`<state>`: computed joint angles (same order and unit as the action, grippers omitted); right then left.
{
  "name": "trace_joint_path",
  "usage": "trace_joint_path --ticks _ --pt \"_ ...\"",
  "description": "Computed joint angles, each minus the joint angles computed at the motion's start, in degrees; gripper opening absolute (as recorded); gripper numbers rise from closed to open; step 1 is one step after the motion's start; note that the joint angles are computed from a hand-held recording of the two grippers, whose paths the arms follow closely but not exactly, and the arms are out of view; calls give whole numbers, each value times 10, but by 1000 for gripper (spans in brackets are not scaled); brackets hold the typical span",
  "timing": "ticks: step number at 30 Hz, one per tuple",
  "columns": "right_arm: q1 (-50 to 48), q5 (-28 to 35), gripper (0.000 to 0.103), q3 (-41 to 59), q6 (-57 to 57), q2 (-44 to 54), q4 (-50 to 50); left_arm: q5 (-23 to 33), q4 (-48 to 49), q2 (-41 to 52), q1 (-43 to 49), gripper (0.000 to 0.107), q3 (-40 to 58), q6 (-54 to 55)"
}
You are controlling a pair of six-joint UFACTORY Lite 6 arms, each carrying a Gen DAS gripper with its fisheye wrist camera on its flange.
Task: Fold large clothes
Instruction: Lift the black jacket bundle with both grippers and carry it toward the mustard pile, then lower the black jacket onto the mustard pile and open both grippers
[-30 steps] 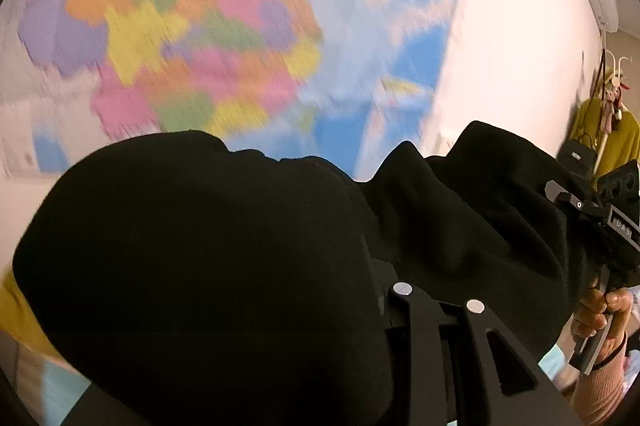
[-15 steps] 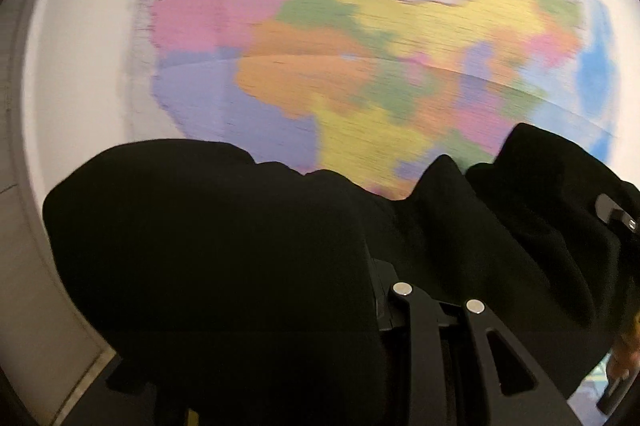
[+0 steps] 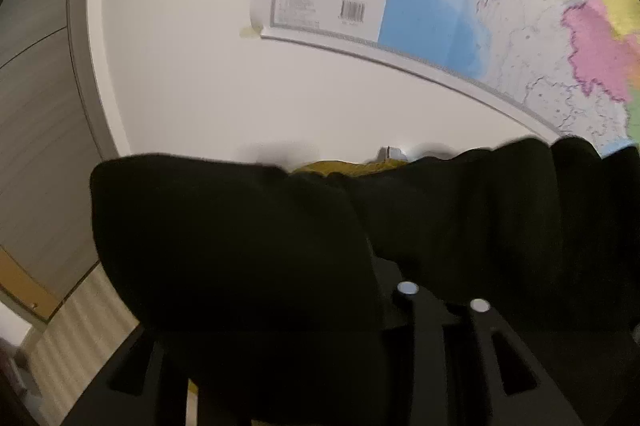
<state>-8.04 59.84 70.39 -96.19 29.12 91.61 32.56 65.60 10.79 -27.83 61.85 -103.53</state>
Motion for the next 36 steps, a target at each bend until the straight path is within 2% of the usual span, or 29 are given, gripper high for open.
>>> trace_joint_path --ticks 1,4,5,8,9,10,11,12,13,16,18,20,21,23,25,28,29,31,33,35,36 --pt "-17 1 54 -30 -14 -34 -7 -6 5 -15 4 41 -13 -7" --pt "-79 19 59 -72 -4 -90 -28 -36 -16 -51 25 41 -32 28" --pt "-98 29 63 -73 6 -94 -34 -29 -20 -46 22 43 -24 36" --pt "-118 -1 66 -78 20 -120 -20 15 -34 -46 1 45 -18 45" --pt "-127 5 66 -66 42 -115 -18 33 -38 -51 -11 45 -16 41" --pt "-131 16 60 -50 63 -102 -28 46 -36 -45 -19 45 -7 31" --pt "-132 27 34 -30 84 -88 -50 66 -33 -52 -33 47 -7 17" --pt "-133 16 25 -35 80 -94 -53 91 -26 -61 -51 48 -13 -1" --pt "-140 19 22 -39 70 -95 -53 136 -20 -68 -73 53 -12 -13" --pt "-158 32 19 -84 55 -110 -62 288 -47 -36 -124 67 35 -19" --pt "-165 27 19 -115 58 -107 -70 349 -42 -16 -150 67 55 -25" --pt "-159 -10 29 -145 62 -124 -80 391 -33 3 -172 67 74 -15" --pt "-152 -32 29 -158 44 -145 -71 402 -30 5 -182 67 79 -16" --pt "-150 -69 35 -199 4 -219 -50 380 -17 -21 -200 67 65 -28" --pt "-155 -94 36 -236 -47 -283 -9 316 1 -42 -212 67 62 -9" --pt "-119 -123 39 -237 -86 -346 13 284 28 -22 -231 68 91 15" --pt "-86 -140 43 -219 -94 -349 11 255 32 -7 -230 69 110 40" --pt "-18 -192 49 -166 -82 -317 -9 224 18 47 -221 69 168 79" --pt "40 -225 52 -75 -25 -240 -56 175 -24 103 -192 69 231 130" --pt "74 -277 48 -10 24 -182 -86 160 -71 160 -170 67 295 180" --pt "87 -306 46 36 50 -137 -104 176 -93 196 -160 65 336 203"
